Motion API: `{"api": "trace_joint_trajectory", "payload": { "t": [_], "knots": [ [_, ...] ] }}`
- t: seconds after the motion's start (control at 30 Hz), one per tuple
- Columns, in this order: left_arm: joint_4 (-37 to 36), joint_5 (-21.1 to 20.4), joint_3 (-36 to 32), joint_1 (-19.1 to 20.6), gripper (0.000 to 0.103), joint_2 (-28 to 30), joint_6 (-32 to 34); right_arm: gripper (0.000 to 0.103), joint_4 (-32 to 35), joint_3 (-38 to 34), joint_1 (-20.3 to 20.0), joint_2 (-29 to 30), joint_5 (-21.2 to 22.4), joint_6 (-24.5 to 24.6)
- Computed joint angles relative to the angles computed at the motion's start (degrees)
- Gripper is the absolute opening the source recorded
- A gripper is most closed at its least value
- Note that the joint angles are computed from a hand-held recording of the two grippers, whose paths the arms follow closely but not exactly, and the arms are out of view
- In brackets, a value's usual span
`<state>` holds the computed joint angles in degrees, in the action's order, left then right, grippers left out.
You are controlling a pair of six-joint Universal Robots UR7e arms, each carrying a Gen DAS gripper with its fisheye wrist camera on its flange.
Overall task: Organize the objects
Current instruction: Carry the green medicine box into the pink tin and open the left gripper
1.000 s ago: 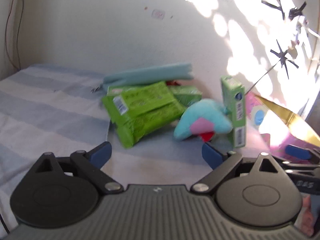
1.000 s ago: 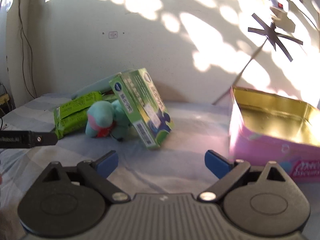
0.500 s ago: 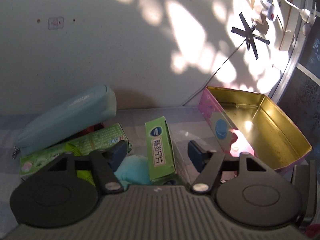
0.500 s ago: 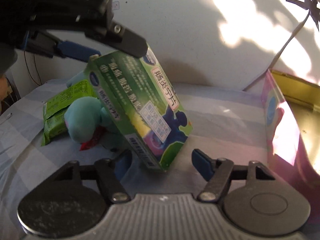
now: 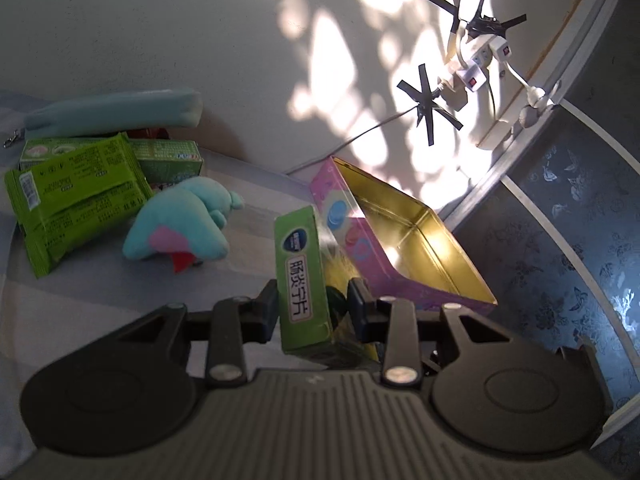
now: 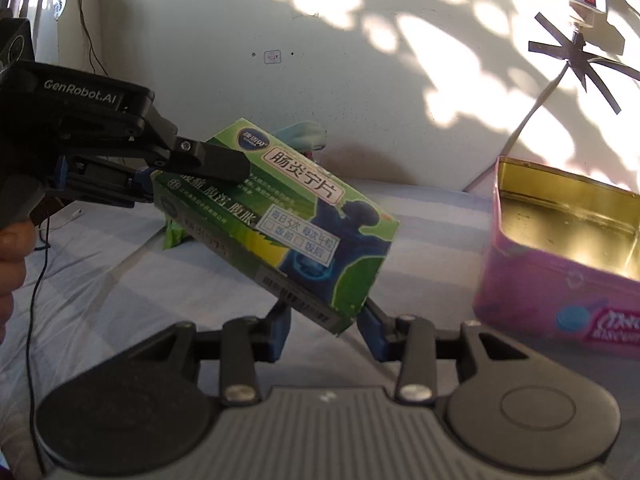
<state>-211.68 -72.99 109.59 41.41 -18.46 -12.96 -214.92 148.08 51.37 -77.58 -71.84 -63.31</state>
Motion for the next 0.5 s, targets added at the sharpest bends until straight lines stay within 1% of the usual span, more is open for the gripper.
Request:
{"api": "trace_joint_trajectory", "payload": {
  "t": [0.1, 0.17, 0.2, 0.23, 0.27, 0.33, 0.37, 0.4, 0.47, 0.5],
  "knots": [
    [-1.26, -2.01, 1.73, 0.17, 0.041, 1.6, -1.33, 0.038, -3.16, 4.78, -3.82, -1.65, -0.17, -2.02],
    [0.7, -1.93, 1.14, 0.37, 0.045, 2.81, -2.98, 0.04, -5.29, 6.58, -5.83, -1.26, -0.44, -3.08],
    [2.33, -2.11, 0.8, 0.76, 0.047, 3.12, -4.03, 0.04, -4.94, 7.55, -8.07, -2.08, 0.24, -3.68],
    [3.97, -2.59, 0.36, 1.29, 0.055, 3.36, -5.23, 0.041, -5.82, 8.13, -9.55, -1.79, 1.63, -4.08],
    [5.28, -2.76, 0.08, 1.78, 0.057, 3.52, -6.08, 0.045, -7.12, 8.8, -10.55, -1.55, 2.58, -4.62],
    [4.48, -2.25, 0.25, 1.95, 0.057, 3.71, -5.27, 0.061, -9.76, 9.51, -11.15, -0.58, 2.71, -5.69],
    [4.92, -1.38, 0.6, 1.72, 0.057, 3.32, -4.65, 0.072, -10.45, 9.67, -11.24, -0.19, 2.58, -6.08],
    [5.27, -0.53, 0.77, 1.55, 0.057, 2.96, -4.35, 0.073, -10.11, 9.74, -11.49, -0.4, 3.06, -6.25],
    [3.52, 0.88, 1.66, 1.22, 0.06, 2.73, -3.68, 0.073, -6.41, 9.61, -12.48, -2.2, 4.5, -6.92],
    [2.92, 1.21, 1.95, 1.16, 0.061, 2.65, -3.65, 0.073, -4.77, 8.97, -12.22, -2.86, 4.69, -6.8]
  ]
}}
